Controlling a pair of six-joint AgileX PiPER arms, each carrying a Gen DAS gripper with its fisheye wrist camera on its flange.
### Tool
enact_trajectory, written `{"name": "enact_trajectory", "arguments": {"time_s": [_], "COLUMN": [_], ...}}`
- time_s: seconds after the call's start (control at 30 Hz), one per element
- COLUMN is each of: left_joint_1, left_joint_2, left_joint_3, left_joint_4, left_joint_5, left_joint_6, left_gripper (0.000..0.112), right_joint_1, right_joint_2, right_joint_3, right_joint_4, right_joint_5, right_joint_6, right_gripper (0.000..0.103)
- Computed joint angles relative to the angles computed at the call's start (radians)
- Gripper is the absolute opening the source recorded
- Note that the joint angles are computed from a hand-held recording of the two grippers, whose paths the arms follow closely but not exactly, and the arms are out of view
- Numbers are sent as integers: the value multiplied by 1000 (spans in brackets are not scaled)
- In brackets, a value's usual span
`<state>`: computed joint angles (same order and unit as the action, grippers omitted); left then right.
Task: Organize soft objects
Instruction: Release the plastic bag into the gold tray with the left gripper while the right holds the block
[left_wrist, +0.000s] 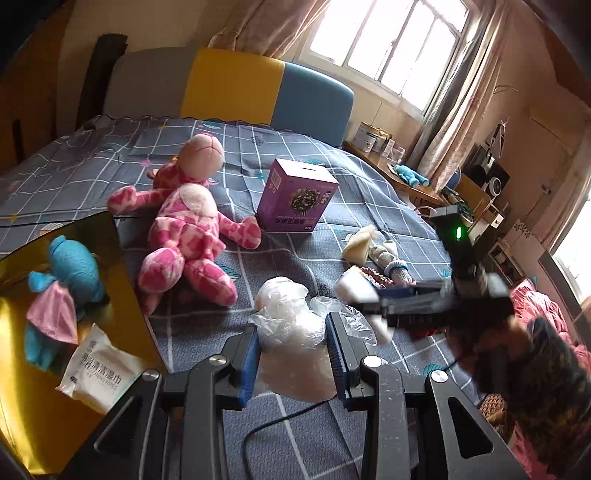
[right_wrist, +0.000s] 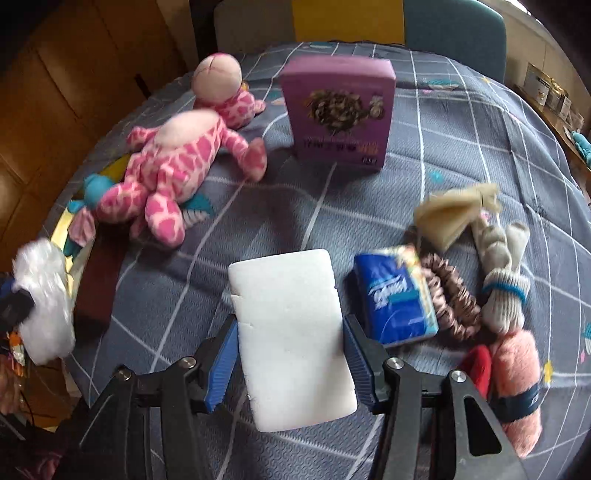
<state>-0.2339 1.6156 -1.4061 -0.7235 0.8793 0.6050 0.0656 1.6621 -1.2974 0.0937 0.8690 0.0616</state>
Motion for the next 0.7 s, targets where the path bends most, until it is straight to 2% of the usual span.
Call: {"name": "enact_trajectory", "arguments": {"time_s": [0.13, 0.2, 0.43, 0.53, 0.7], "left_joint_1": [55, 96, 314, 412, 488], "left_joint_2": [-45, -63, -86, -42, 43], "left_joint_3": [46, 64, 66, 10, -73], "left_joint_4": [-20, -33, -69, -59, 20], "left_joint_5": [4, 10, 18, 30, -12], "left_joint_6": [32, 47, 77, 46, 9], "left_gripper": [34, 34, 34, 34, 34], "right_joint_1": [106, 125, 130, 130, 129], "right_joint_2": [2, -3, 8, 3, -5], "right_joint_3": [115, 154, 146, 153, 177], "right_joint_4": [-183, -233, -252, -253, -259], "right_joint_5": [-48, -86, -84, -90, -118], "right_joint_6": [236, 296, 316, 325, 323], "right_gripper": [55, 55, 56, 57, 57]}}
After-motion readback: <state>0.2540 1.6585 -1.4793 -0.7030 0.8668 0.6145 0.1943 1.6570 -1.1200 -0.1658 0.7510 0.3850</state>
